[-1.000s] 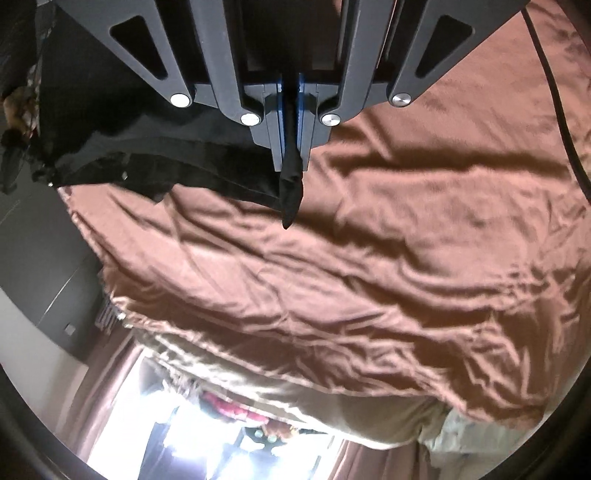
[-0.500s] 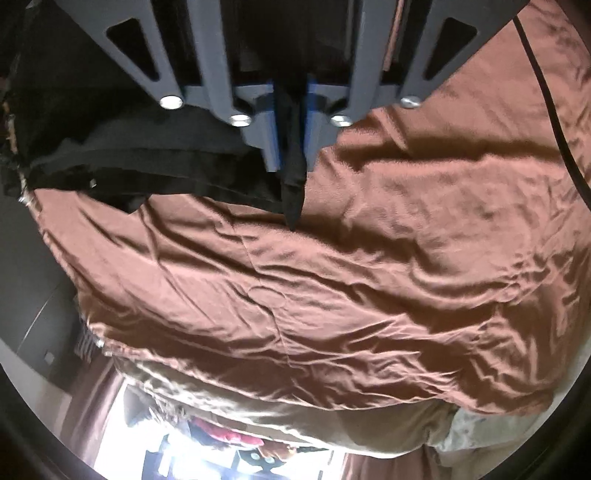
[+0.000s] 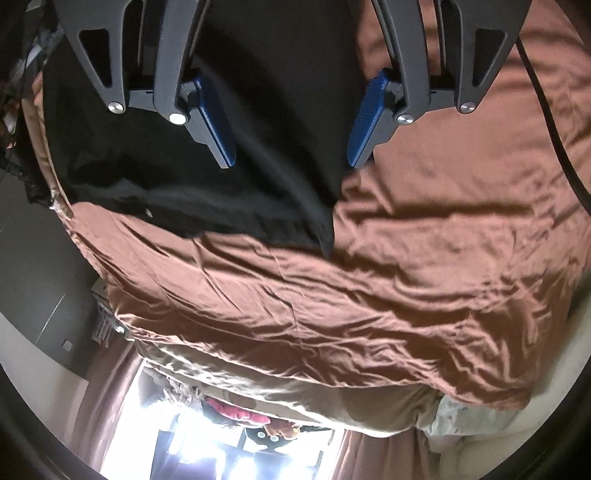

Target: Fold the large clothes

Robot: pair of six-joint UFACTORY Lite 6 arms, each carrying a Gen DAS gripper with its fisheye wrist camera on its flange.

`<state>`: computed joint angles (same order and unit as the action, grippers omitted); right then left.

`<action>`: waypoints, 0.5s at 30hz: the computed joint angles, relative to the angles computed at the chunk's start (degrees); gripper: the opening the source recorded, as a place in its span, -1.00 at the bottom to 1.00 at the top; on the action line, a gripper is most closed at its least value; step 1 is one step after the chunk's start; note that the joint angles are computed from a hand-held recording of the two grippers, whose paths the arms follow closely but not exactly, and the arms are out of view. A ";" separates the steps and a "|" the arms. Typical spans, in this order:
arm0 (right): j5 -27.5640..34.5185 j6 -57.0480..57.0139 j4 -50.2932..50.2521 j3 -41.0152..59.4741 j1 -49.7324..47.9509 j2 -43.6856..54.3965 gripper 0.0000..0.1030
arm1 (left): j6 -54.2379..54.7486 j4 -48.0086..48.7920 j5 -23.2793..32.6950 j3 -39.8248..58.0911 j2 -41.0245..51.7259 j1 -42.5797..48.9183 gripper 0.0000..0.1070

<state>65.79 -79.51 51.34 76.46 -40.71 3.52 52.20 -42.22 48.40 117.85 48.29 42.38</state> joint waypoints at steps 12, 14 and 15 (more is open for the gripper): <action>7.89 -2.27 -7.54 -23.11 1.13 -26.66 0.40 | 18.83 -8.52 -4.50 -38.79 -24.12 6.95 0.21; 6.73 -0.80 -9.10 -26.47 3.89 -29.58 0.40 | 21.58 -9.24 -5.66 -43.24 -26.56 8.27 0.21; 5.82 1.58 -9.88 -27.47 6.50 -31.20 0.40 | 22.48 -9.62 -5.93 -44.66 -27.34 8.84 0.21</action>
